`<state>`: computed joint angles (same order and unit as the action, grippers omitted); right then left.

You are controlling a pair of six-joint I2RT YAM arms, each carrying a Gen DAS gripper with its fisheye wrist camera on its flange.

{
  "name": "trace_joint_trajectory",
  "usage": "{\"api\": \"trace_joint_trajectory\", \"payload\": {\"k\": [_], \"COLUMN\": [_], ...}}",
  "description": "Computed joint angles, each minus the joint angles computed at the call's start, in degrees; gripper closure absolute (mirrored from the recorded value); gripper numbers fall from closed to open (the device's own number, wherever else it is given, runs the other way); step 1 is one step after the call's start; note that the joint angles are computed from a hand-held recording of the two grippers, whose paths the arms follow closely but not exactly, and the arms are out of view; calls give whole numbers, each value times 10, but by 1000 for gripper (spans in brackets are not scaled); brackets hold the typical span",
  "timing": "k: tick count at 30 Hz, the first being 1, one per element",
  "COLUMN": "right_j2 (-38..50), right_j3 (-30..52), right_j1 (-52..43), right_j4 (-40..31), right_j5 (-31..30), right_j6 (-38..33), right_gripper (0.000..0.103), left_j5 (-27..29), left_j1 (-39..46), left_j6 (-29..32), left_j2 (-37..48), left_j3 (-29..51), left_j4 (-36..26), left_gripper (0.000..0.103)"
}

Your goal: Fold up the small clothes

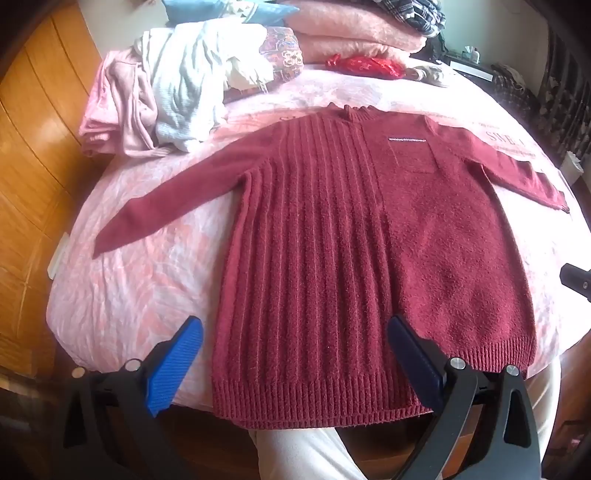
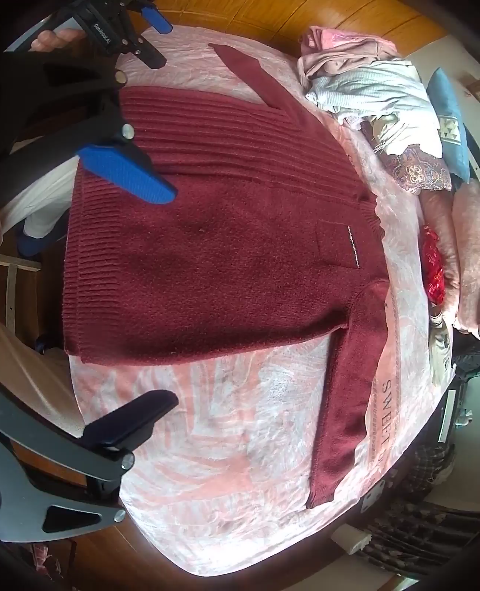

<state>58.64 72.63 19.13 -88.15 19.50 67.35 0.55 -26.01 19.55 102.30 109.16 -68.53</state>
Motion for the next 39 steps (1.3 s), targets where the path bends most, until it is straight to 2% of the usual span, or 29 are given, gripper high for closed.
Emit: {"api": "trace_joint_trajectory", "payload": {"k": [39], "right_j2": [6], "right_j3": [-15], "right_j1": [3], "right_j4": [4], "right_j5": [-5], "right_j6": [-9], "right_gripper": [3], "left_j5": [0], "left_j1": [-16], "left_j6": [-15], "left_j2": [12], "left_j3": [23], "left_j4": [-11], "left_gripper": [4]}}
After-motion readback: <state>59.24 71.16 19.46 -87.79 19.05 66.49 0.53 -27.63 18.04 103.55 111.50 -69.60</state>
